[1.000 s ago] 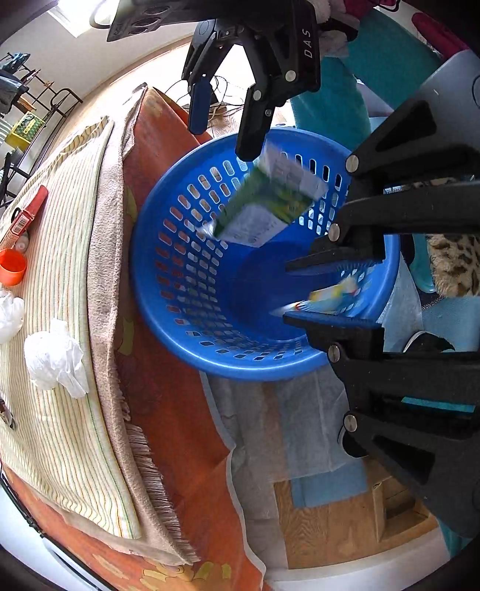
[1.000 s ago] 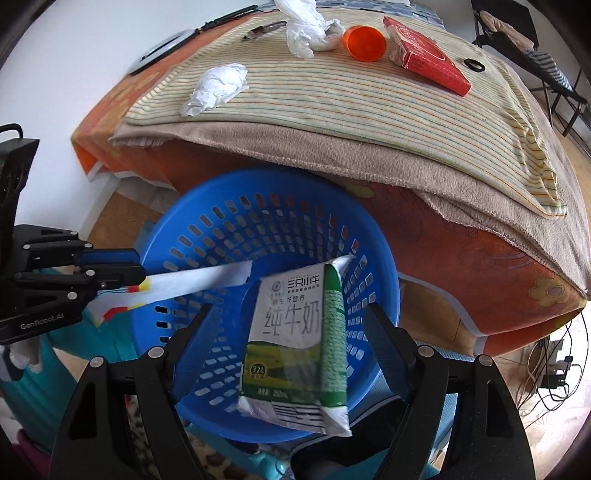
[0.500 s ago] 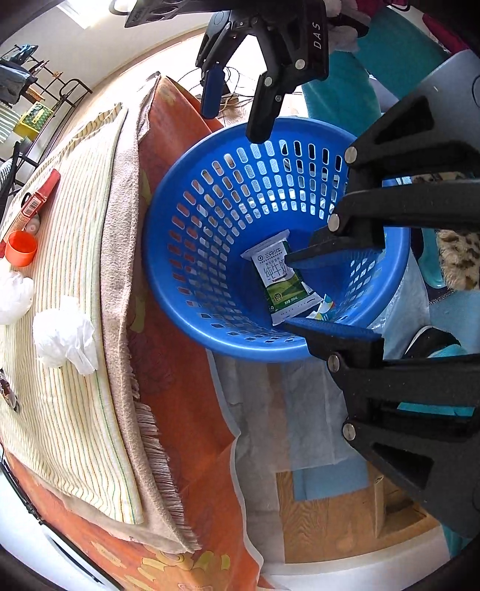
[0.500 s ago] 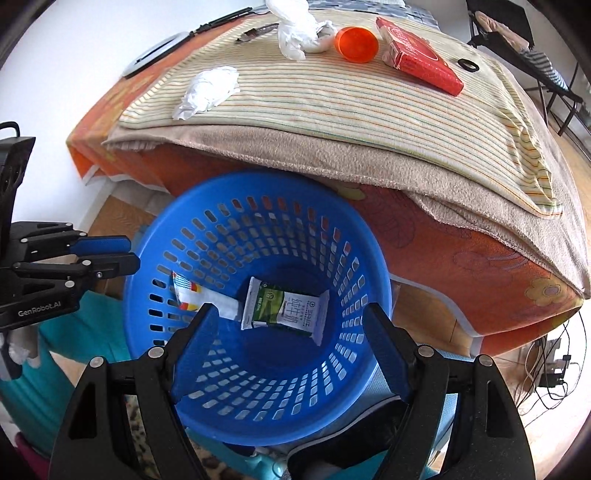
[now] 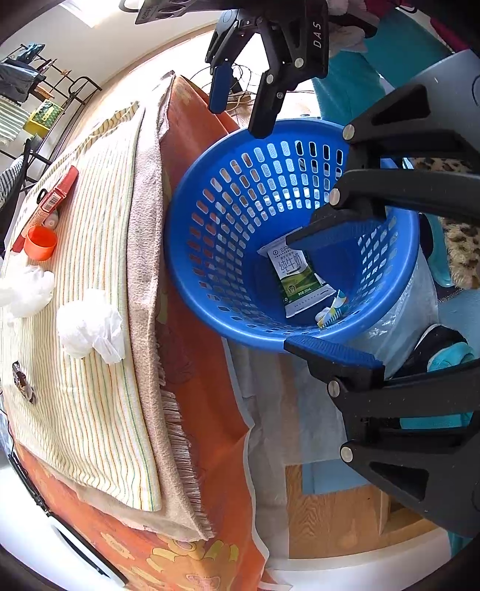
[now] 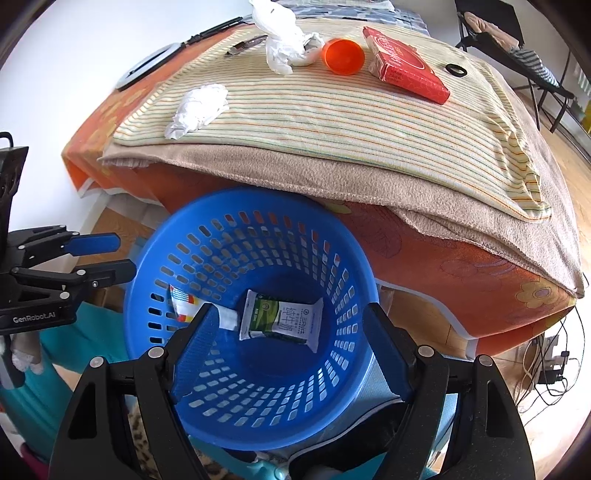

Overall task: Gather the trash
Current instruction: 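Open both tools to drop the wrapper and carton into the basket, then grasp the crumpled tissue with the left tool while the right tool grasps the plastic bag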

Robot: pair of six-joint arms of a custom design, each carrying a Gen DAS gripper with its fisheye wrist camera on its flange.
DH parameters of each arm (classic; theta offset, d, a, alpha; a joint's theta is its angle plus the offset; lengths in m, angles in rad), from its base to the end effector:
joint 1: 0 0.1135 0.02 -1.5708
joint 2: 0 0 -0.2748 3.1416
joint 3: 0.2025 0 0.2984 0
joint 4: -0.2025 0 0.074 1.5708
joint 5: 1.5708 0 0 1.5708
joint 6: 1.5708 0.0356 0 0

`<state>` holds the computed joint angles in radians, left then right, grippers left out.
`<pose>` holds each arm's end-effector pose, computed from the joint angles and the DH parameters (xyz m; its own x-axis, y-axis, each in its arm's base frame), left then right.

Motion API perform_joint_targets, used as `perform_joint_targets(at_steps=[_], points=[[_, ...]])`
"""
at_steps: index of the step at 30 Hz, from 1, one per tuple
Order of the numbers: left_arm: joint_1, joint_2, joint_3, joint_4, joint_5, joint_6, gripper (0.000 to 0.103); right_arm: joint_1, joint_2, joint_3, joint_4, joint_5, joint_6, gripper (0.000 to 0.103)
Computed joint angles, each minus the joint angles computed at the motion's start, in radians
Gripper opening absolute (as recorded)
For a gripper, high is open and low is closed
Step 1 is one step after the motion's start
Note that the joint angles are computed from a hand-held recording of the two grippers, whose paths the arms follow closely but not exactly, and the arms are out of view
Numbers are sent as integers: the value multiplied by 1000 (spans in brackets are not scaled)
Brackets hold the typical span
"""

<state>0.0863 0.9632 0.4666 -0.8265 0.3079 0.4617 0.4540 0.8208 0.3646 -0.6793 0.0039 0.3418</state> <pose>0.1754 0.0043 0.1480 -0.8684 0.3510 -0.3504 0.4230 0.8930 -0.1538 0.1508 0.0734 0.1403 -0.9143 -0.0732 -0.3985 -0.1386 0.9807 0.1380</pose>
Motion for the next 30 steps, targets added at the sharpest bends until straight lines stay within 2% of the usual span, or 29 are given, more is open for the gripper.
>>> perform_joint_targets(at_steps=[9, 11, 14, 25, 30], points=[[-3, -9, 65, -13, 30, -32, 50, 9, 14, 55, -20, 42, 3, 80], [-12, -7, 77, -5, 28, -38, 54, 7, 14, 65, -21, 42, -1, 80], [-28, 5, 98, 8, 22, -50, 55, -2, 16, 76, -17, 45, -12, 80], [-56, 75, 174, 60, 12, -94, 55, -93, -35, 106, 15, -6, -66, 80], [-75, 130, 202, 100, 2, -117, 55, -177, 10, 168, 40, -69, -115, 80]])
